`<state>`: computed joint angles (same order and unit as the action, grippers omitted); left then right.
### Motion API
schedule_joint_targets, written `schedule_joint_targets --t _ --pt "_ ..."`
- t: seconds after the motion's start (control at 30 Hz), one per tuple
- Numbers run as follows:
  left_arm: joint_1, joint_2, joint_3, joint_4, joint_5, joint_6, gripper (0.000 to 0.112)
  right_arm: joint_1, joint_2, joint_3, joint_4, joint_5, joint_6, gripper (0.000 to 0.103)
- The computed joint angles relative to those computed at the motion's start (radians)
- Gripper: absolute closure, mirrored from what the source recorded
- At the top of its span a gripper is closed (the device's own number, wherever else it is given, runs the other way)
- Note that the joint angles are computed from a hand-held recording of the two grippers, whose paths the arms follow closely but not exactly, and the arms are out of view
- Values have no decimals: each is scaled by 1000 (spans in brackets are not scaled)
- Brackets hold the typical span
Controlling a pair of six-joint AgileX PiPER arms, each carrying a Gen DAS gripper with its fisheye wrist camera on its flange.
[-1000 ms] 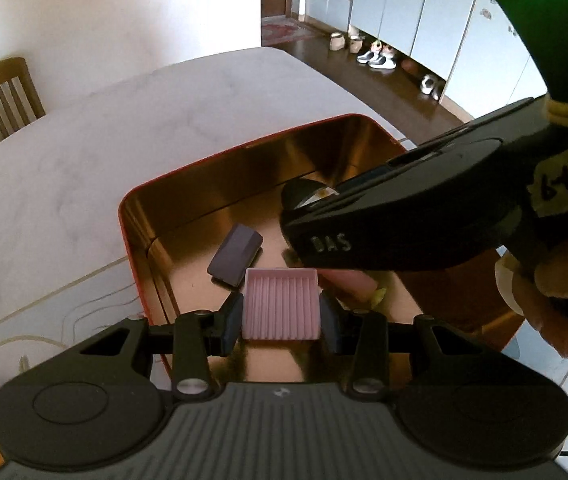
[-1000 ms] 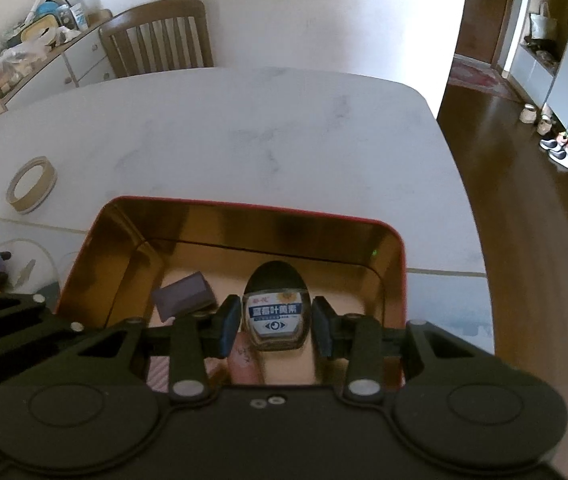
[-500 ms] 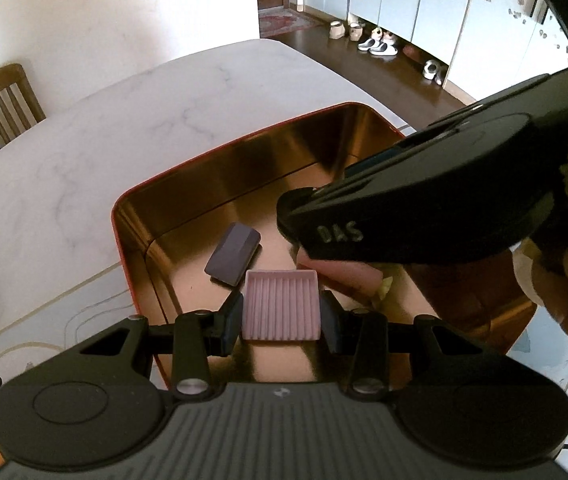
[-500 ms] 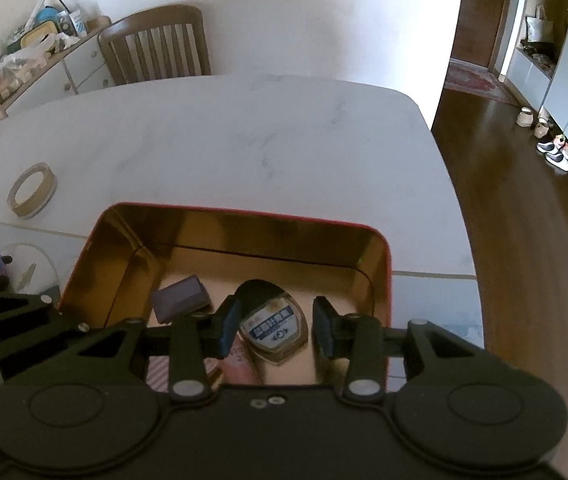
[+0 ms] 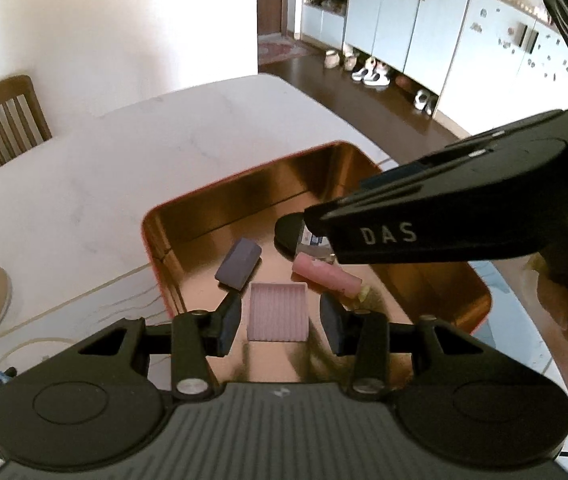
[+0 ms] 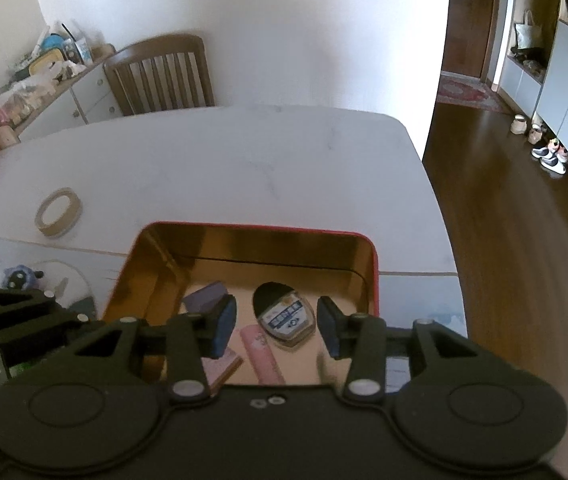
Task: Organize rigid objects
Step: 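Open both tools to release the jar and comb case in the tin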
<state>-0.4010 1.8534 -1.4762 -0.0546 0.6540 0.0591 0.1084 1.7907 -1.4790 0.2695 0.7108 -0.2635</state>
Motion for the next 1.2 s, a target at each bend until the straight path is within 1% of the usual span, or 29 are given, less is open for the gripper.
schedule_joint_targets --t 0.17,0.23,0.37,0.47,0.5,0.63,0.73,0.8,0.83,0.87,0.9,1.03,1.13,1.2 --pt "9 -63 54 -19 -26 18 70 10 -58 43 0 -17 26 54" --pt "25 -96 89 -51 -41 53 70 19 -79 58 -7 -22 42 52" --pt "58 -166 149 -103 -59 111 70 42 -121 85 -16 -30 77 50" --pt "93 -210 188 -147 -70 162 70 64 -159 113 -19 -42 101 46" --pt "97 -221 194 -154 -71 168 70 75 -175 126 -24 -49 115 43" --pt "155 -286 250 -245 -81 266 70 114 -222 162 -53 -71 174 41" --pt "199 -331 278 -305 -74 344 70 146 -252 184 -81 -82 233 39" --pt "228 -357 298 -335 -72 388 66 175 -273 199 -106 -91 277 38" --pt "246 -370 305 -351 -64 406 61 186 -283 206 -116 -92 296 38" --pt "266 -384 316 -376 -58 433 60 200 -291 212 -124 -97 315 37" --pt "294 -397 328 -414 -51 482 60 215 -300 218 -137 -101 340 35" --pt "374 -446 365 -490 -27 603 59 281 -332 240 -214 -125 461 28" --pt "446 -475 387 -546 -4 684 55 336 -347 257 -289 -140 561 23" --pt "501 -488 397 -595 18 748 55 374 -355 269 -339 -152 623 20"
